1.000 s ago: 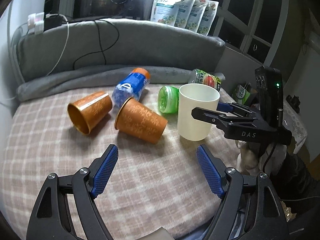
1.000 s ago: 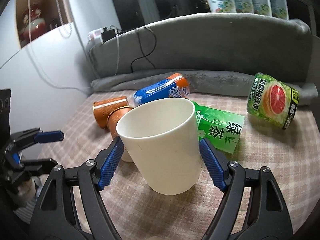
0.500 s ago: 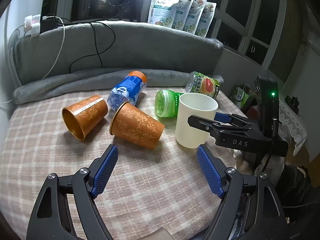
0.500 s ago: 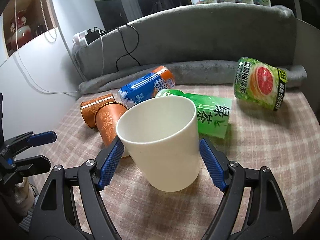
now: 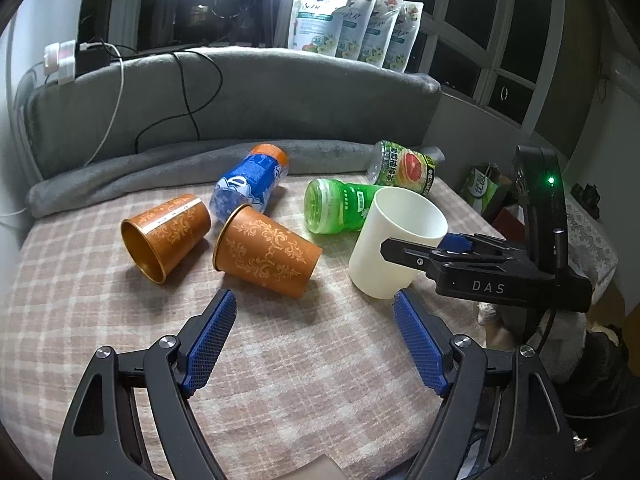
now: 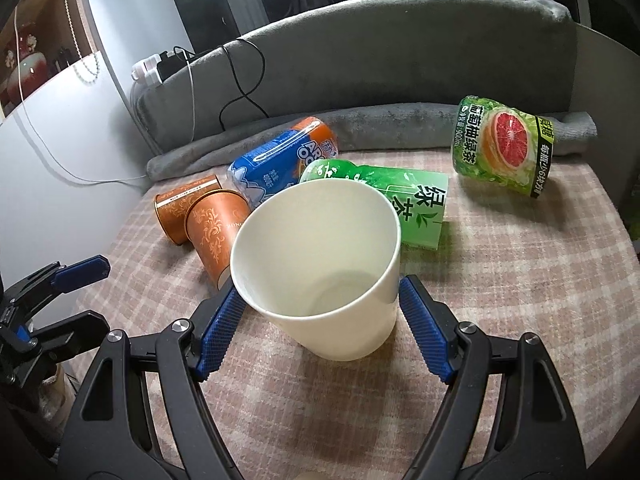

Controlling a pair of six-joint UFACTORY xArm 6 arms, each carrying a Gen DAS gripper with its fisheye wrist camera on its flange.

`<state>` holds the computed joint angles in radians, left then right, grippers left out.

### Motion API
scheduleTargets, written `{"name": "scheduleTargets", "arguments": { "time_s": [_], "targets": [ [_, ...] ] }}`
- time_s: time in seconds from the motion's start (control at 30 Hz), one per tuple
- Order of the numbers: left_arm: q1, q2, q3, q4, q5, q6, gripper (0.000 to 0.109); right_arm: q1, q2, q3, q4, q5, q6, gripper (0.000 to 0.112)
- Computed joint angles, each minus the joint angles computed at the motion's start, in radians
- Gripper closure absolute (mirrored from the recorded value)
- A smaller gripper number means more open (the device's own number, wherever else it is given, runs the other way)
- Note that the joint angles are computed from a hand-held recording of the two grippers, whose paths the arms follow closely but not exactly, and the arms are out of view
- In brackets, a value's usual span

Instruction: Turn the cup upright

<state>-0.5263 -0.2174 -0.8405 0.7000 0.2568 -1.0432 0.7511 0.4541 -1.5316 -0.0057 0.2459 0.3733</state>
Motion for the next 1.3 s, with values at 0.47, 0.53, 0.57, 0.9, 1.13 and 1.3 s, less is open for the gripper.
{"name": "scheduleTargets", "arguments": {
  "time_s": [0.47, 0.53, 0.57, 0.9, 1.13, 1.3],
  "targets": [
    [-0.003, -0.022, 0.008, 0.046, 0.008, -0.047, 0.028, 0.005, -0.014, -0.014, -0.198, 0.024, 0.129, 0.030],
    [-0.005, -0.024, 0.006, 0.058, 0.013, -0.057, 0.028, 0.003, -0.025, -0.006, -0.253, 0.028, 0.175, 0.027],
    [-0.006, -0.024, 0.005, 0.061, 0.016, -0.059, 0.028, 0.002, -0.033, 0.001, -0.282, 0.028, 0.201, 0.025],
    [-0.023, -0.025, -0.039, 0.207, 0.095, -0.168, 0.028, -0.013, -0.148, 0.082, -0.692, 0.044, 0.582, 0.018],
    [-0.060, -0.052, -0.087, 0.508, 0.257, -0.424, 0.027, -0.031, -0.240, 0.120, -1.092, 0.066, 0.987, 0.014],
    [-0.085, -0.072, -0.100, 0.658, 0.372, -0.575, 0.025, -0.025, -0.272, 0.120, -1.244, 0.121, 1.139, 0.010]
  ]
}}
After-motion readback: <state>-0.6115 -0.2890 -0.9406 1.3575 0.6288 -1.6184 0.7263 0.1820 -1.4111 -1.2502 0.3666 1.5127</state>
